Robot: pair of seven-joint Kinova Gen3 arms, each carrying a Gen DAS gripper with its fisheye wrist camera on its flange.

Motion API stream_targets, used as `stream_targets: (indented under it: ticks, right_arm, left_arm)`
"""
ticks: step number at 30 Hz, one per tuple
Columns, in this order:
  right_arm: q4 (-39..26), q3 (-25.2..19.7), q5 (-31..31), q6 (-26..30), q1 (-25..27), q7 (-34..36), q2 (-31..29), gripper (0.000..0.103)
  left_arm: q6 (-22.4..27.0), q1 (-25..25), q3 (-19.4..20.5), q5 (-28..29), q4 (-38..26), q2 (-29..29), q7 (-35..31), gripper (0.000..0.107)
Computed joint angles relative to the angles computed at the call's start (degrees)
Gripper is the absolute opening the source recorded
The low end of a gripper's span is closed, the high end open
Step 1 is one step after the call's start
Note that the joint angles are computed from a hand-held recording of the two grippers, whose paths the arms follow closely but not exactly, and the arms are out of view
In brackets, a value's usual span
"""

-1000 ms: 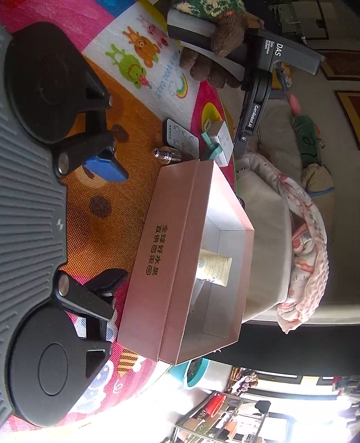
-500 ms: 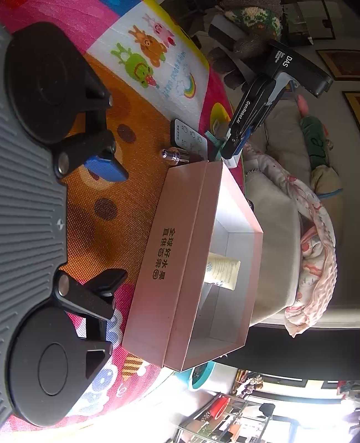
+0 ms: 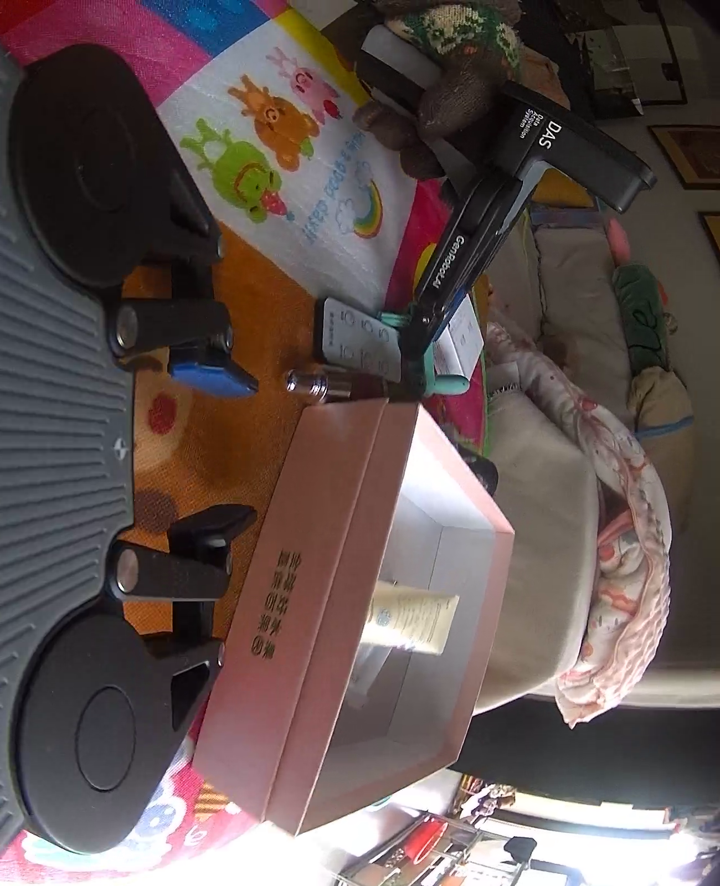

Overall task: Organize rigid objects
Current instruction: 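Grasp the teal plastic piece with the left tool, then grasp the red-and-silver vial with the right tool while the left tool holds the teal piece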

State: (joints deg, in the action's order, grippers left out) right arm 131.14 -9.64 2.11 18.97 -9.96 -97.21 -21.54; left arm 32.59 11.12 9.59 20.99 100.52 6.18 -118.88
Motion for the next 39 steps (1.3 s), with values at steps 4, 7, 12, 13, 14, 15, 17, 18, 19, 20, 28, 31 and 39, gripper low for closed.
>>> stream_targets:
  ticks: [4, 7, 12, 13, 14, 15, 17, 18, 19, 20, 28, 31, 39]
  right_arm:
    - [-1.6, -9.8, 0.6, -2.7, 7.9, -0.4, 3.0, 0.038]
    - [-3.9, -14.0, -4.7, -2.1, 12.4, 6.1, 5.3, 0.027]
    - [-5.4, -11.6, -6.0, 0.8, 9.8, 8.3, 5.6, 0.011]
    - [-5.1, -9.1, -6.9, 1.7, 7.3, 9.6, 4.7, 0.011]
    - [-4.7, -6.7, -8.1, 2.7, 5.2, 11.4, 3.7, 0.011]
    - [-4.2, -4.5, -9.3, 3.8, 3.3, 13.3, 2.4, 0.011]
    - [-3.1, -1.4, -9.4, 6.1, 1.1, 15.0, -0.2, 0.011]
    - [-2.5, -0.8, -9.6, 7.7, 1.4, 16.1, -1.9, 0.011]
    - [-2.0, -0.8, -9.3, 8.8, 2.1, 16.6, -3.2, 0.011]
    - [-1.4, -1.8, -8.1, 9.7, 3.9, 16.4, -4.7, 0.011]
    - [3.0, -10.6, 6.8, 5.7, 19.5, 3.9, -11.5, 0.051]
    - [2.0, -3.3, 2.1, 6.6, 13.3, 1.6, -10.2, 0.069]
    - [0.0, -9.1, -7.4, 7.1, 17.8, -3.1, -4.2, 0.072]
  left_arm:
    - [-5.0, -0.7, 0.1, 6.2, 8.9, -6.2, -4.2, 0.024]
    - [-5.8, 1.0, -2.4, 10.6, 14.3, -11.4, -7.4, 0.024]
    - [-1.4, 3.8, -6.3, 12.8, 18.5, -17.8, -6.0, 0.024]
    - [-0.8, 4.1, -6.5, 12.7, 19.2, -19.0, -4.8, 0.023]
    - [-0.7, 4.3, -6.2, 12.3, 20.3, -20.5, -3.0, 0.024]
    - [-0.8, 4.4, -5.8, 11.6, 20.9, -21.3, -1.2, 0.023]
    - [-1.1, 5.1, -4.9, 10.3, 22.1, -23.1, 2.5, 0.023]
    - [-1.1, 6.0, -5.0, 10.5, 22.6, -23.6, 3.6, 0.024]
    - [-1.3, 7.1, -5.4, 10.8, 22.9, -23.9, 4.1, 0.024]
    - [-1.7, 8.4, -6.0, 11.6, 23.5, -24.2, 4.1, 0.024]
    - [-5.7, 8.6, -0.5, 5.3, 24.6, -24.0, 15.9, 0.026]
    - [-6.2, 8.5, 1.3, 1.0, 24.5, -24.5, 20.2, 0.026]
    - [-4.9, 3.9, 7.1, -9.6, 24.5, -27.1, 33.4, 0.025]
